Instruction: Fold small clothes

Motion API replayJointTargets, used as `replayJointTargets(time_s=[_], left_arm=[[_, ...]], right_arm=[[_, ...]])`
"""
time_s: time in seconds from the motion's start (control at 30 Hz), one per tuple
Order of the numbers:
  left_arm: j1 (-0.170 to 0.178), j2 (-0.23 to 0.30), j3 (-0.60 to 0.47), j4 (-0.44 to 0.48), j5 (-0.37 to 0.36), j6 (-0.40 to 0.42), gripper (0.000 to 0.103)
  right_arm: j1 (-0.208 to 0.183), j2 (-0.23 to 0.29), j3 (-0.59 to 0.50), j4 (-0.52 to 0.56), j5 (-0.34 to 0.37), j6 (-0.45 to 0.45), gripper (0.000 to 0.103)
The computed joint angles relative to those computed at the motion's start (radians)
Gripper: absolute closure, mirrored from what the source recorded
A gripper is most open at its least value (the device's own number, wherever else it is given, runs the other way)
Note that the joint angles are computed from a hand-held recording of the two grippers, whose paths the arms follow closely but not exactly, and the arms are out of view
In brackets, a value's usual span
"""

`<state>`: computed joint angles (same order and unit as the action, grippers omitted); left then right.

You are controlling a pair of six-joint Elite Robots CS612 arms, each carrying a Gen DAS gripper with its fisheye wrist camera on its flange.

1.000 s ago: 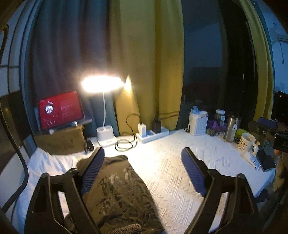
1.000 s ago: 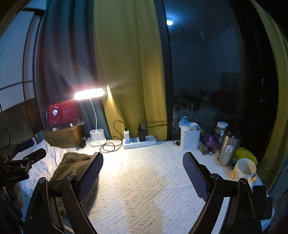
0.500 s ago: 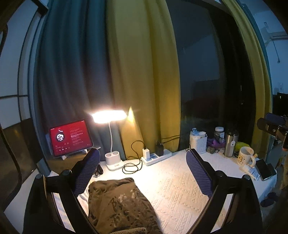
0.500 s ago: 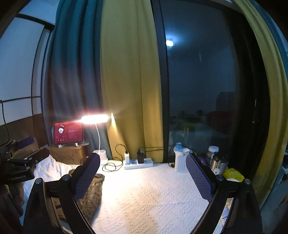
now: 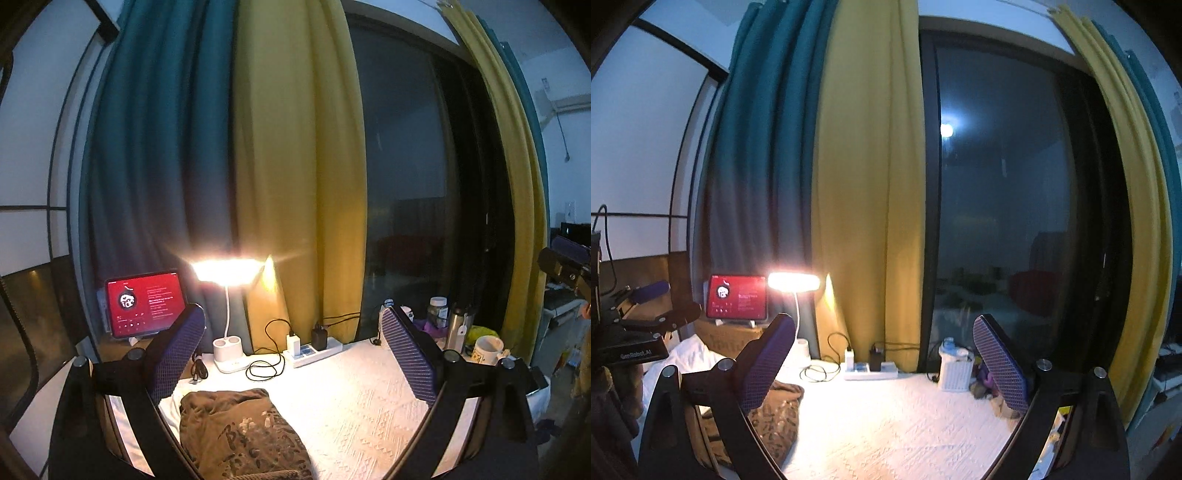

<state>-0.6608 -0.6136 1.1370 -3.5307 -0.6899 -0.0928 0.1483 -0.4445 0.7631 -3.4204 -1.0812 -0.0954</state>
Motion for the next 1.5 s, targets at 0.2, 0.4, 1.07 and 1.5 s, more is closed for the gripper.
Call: replayJointTargets(time_s=[0.2, 0.4, 1.07, 1.5], left_arm=[[0.004, -0.024, 0.051, -0.028, -0.017, -0.045, 0.007], [0.009, -0.034, 0.078, 0.014, -0.002, -0.11, 0.007], [0.012, -0.031, 0.087, 0.063, 0.028, -0.165, 0.007], [0.018, -0.028, 0.082, 0.079, 0.025, -0.166, 0.007]], right_arm=[[-0.002, -0.018, 0.037, -0.044, 0.01, 0.019, 0.004], [0.002, -0.017, 0.036, 0.013, 0.013, -0.003, 0.003], [0.009, 0.033, -0.045, 0.147, 0.014, -0.041, 0.003], [0.01, 0.049, -0.074, 0.186, 0.006, -0.055, 0.003]])
